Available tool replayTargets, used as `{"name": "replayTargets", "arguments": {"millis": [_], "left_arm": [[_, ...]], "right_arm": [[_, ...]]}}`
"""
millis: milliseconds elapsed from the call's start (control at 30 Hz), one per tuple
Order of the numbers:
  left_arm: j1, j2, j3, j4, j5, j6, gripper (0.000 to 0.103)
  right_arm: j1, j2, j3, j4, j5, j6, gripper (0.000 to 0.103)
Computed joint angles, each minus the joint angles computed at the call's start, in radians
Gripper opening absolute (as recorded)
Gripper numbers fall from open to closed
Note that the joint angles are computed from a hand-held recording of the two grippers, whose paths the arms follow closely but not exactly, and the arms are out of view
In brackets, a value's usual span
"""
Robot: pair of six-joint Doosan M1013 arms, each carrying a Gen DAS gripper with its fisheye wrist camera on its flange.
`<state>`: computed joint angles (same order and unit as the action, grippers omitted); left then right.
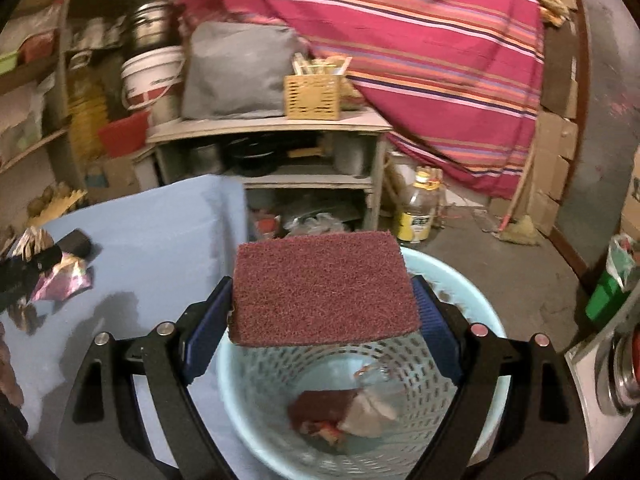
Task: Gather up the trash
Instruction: 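Drop the maroon pad into the basket with the right tool while the left tool carries brown paper over it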
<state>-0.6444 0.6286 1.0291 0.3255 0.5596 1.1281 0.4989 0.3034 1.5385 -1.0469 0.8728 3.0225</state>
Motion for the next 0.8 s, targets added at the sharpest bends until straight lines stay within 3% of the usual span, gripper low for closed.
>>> {"name": "replayTargets", "arguments": {"millis": [100, 367, 633, 700, 800], "left_arm": [[-0.029, 0.004, -0.002, 0.072, -0.025, -0.033, 0.042], [-0.075, 0.037, -0.063, -0.036, -0.038, 0.059, 0.042], [-0.097, 0.059, -0.103, -0.054, -0.026, 0.098, 0.042], [-0.1, 0.063, -0.11, -0.064, -0.023, 0.106, 0.042], [-0.104, 0.068, -0.117, -0.075, -0.019, 0.115, 0.042]], "right_arm": [[-0.009, -0.02, 0.031, -0.029, 0.007, 0.058, 0.085], [-0.029, -0.035, 0.071, -0.028, 0.018, 0.104, 0.086], [-0.049, -0.038, 0.087, 0.015, -0.008, 0.103, 0.086], [-0.057, -0.039, 0.091, 0.041, -0.04, 0.074, 0.094], [-0.052, -0.031, 0.083, 0.03, -0.005, 0.056, 0.096]]}}
